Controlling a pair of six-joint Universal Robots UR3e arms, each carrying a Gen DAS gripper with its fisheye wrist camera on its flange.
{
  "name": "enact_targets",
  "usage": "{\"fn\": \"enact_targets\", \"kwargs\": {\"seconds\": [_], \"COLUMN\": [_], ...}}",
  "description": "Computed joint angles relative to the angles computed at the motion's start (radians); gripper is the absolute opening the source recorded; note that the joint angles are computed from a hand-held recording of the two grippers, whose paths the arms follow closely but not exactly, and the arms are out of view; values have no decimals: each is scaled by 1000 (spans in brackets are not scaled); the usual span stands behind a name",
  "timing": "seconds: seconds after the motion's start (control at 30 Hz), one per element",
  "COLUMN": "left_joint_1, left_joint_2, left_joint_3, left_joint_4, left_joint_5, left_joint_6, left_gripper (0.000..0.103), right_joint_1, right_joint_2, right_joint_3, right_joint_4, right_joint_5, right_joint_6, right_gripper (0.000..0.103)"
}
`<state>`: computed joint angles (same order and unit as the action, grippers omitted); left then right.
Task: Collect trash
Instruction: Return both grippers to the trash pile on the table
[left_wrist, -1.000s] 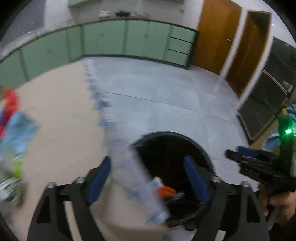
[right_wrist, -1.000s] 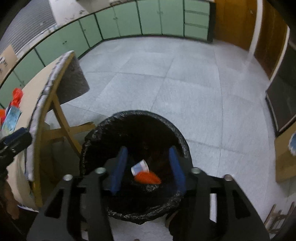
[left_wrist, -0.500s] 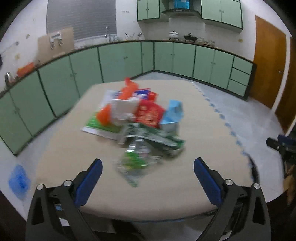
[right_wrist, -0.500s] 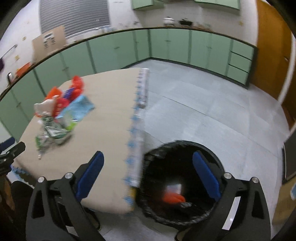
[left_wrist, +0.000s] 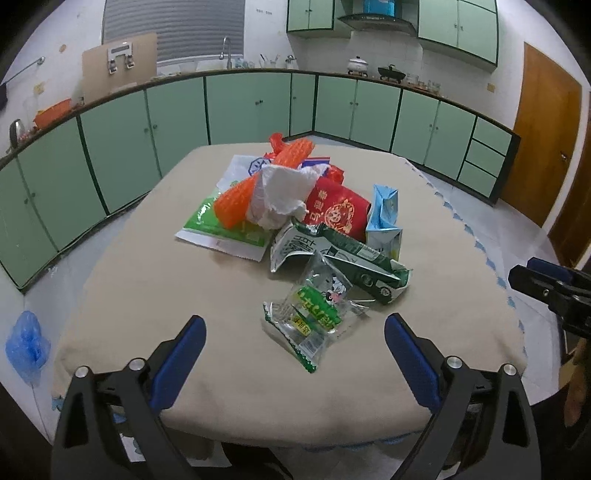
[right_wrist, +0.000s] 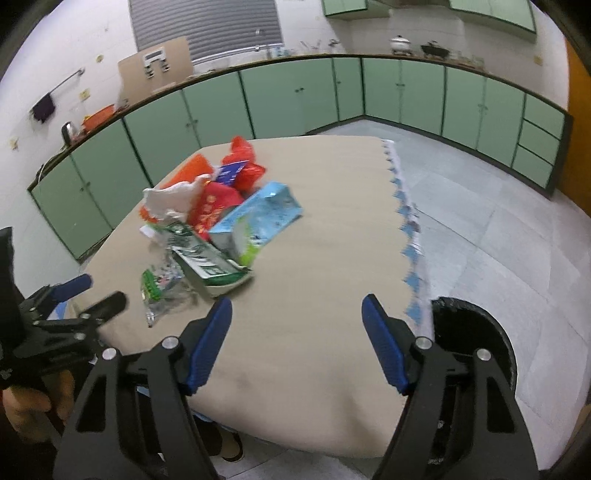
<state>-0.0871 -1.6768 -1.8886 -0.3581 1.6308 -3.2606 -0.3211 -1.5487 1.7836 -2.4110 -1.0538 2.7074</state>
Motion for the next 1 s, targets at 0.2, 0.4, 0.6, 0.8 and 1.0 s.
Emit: {"fn": "enact_targets", "kwargs": {"seconds": [0.2,0.4,0.6,0.8,1.0], "left_joint_1": [0,-5,11,48,163], "left_joint_2": [-76,-133,-179,-72,122], "left_joint_3": [25,61,86,-31,-167], "left_joint_4": [26,34,18,104,134], "left_joint_5": [-6,-4,-32,-63,-61], "left_joint_6": [9,19,35,34,63], "left_gripper": [93,89,44,28,27], "right_joint_1": [27,4,-18,-5,70], "right_joint_2": [39,19,-16,-2,70], "right_joint_3": [-18,3,21,8,-33], "right_joint_4": [-20,-21,-7,4,-21], "right_joint_5": [-6,-1,10,28,17], "right_joint_6": [26,27,8,-10,-24], "right_gripper": [71,71,71,72,72]}}
